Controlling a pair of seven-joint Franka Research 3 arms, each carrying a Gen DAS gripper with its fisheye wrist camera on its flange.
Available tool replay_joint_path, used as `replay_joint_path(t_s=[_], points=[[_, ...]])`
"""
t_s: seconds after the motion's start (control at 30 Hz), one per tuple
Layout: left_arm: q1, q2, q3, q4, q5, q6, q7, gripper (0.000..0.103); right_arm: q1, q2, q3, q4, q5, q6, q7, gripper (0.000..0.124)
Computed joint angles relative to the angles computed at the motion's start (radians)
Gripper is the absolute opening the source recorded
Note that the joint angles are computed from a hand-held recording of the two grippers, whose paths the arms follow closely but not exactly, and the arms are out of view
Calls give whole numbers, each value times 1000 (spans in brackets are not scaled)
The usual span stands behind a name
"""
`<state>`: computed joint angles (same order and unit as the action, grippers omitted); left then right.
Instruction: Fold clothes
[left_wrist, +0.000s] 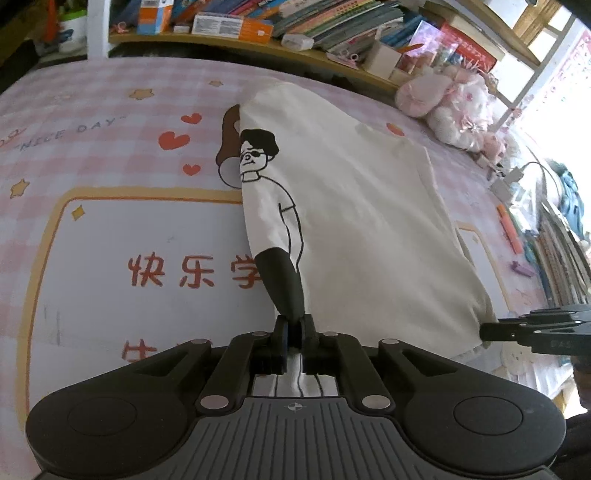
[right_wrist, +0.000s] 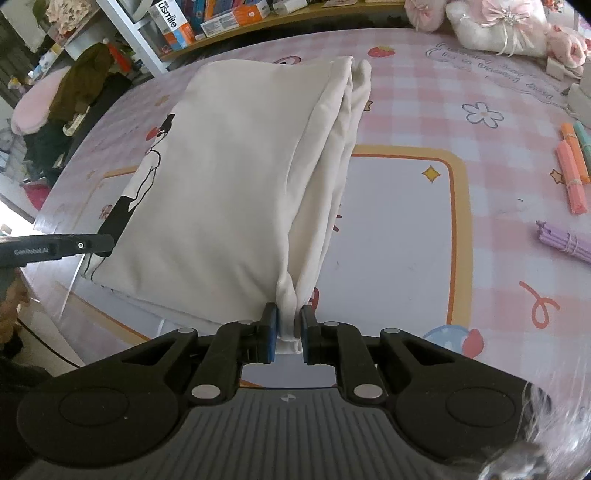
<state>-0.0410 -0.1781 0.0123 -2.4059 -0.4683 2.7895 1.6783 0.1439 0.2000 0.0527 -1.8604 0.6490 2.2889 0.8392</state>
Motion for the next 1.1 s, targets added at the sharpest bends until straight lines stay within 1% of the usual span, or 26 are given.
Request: replay_joint_path(t_s=[0.07, 0.1, 0.2, 0.23, 0.3, 0.37, 0.4, 0.47, 0.5, 0.53, 0.6, 0.73, 0.87, 0.93, 1.1], points=[[-12, 1, 25, 15, -56, -32, 69, 11, 1, -5, 0, -11, 5, 13, 5, 13], [-9, 8, 28, 25, -67, -38, 88, 12, 3, -9, 0, -16, 4, 19, 14, 13], [5, 33, 34, 55, -115, -34, 156, 14, 14, -22, -3, -34, -15, 45, 62, 14], [9, 46, 36, 70, -144, -28, 185, 16, 21, -31, -3, -45, -30, 64, 84, 14], [15, 73, 42, 104, -242, -16, 282, 19, 36, -50, -3, -72, -62, 103, 130, 16], [32, 105, 36, 143, -331, -9, 367, 27, 53, -64, -3, -92, -106, 143, 186, 18], [43, 122, 31, 163, -364, -8, 396, 30, 61, -70, -3, -100, -130, 161, 217, 21], [69, 154, 17, 201, -420, -10, 445, 38, 77, -80, -3, -117, -184, 197, 282, 24], [83, 170, 8, 217, -439, -8, 459, 40, 83, -86, -3, -127, -207, 212, 312, 25], [98, 186, -1, 232, -459, -8, 474, 47, 89, -91, -4, -136, -231, 226, 343, 25], [128, 215, -20, 258, -488, -8, 491, 55, 97, -99, -5, -151, -270, 251, 401, 28], [191, 287, -60, 329, -538, -4, 523, 56, 106, -113, -6, -184, -328, 300, 507, 31], [258, 370, -111, 429, -624, 4, 577, 56, 126, -135, -4, -227, -455, 364, 615, 31], [285, 413, -131, 480, -630, -16, 578, 56, 133, -138, -4, -232, -519, 373, 666, 30], [343, 503, -179, 588, -615, -70, 576, 55, 137, -140, -4, -231, -585, 366, 769, 30]])
